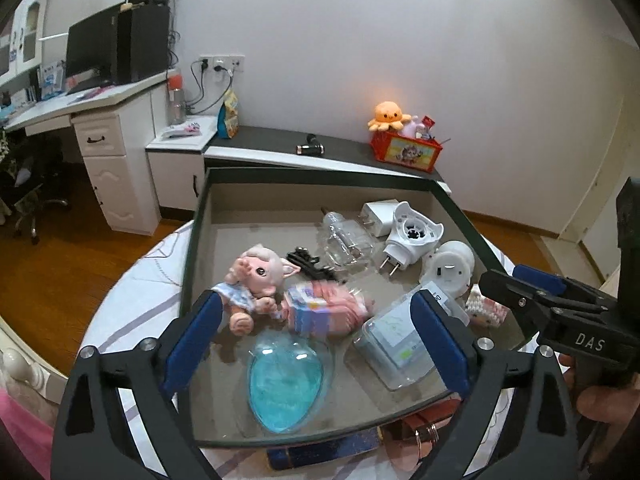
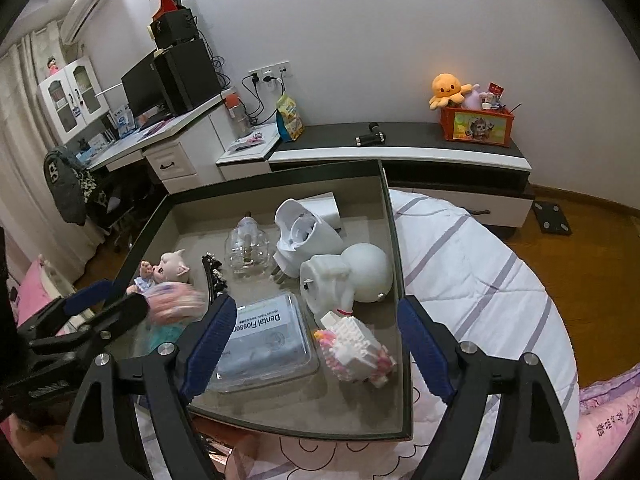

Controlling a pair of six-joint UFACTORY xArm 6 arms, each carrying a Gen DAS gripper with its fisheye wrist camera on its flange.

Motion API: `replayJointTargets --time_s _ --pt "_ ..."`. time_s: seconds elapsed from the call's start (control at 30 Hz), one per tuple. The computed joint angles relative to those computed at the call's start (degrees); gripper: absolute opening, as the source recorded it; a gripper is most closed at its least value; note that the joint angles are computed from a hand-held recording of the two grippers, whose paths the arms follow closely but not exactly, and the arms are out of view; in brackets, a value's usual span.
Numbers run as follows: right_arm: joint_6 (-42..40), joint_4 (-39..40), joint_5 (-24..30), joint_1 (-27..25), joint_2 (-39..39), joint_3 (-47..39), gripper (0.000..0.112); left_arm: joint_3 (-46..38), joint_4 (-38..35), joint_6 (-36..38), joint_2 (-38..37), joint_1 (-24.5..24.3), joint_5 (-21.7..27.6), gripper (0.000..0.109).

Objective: Organize rigid objects
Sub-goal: 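Carry both block figures into the pink box and open both grippers, then withdraw both tools from the box toward the rose-gold cup and blue box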

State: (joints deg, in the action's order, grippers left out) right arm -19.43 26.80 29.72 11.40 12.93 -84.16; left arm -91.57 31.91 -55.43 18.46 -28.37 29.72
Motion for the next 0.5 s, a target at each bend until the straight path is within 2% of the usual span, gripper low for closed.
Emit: replayJointTargets --time_s 0.13,0.3,0.5 --pt "4.04 -3.28 -2.65 -0.14 -2.03 3.15 0.087 4.10 5.21 -4.48 -3.68 -0.22 0.13 0.099" --pt "0.18 1.48 -5.23 0.54 -7.14 9.73 0.087 11.16 11.00 -11.15 -10.01 -0.63 -2.21 0.102" --pt "-3.29 5.32 -8.44 2.20 -14.87 18.76 0.087 17.02 17.53 -17.30 -16.93 -2.52 -1.47 0.102"
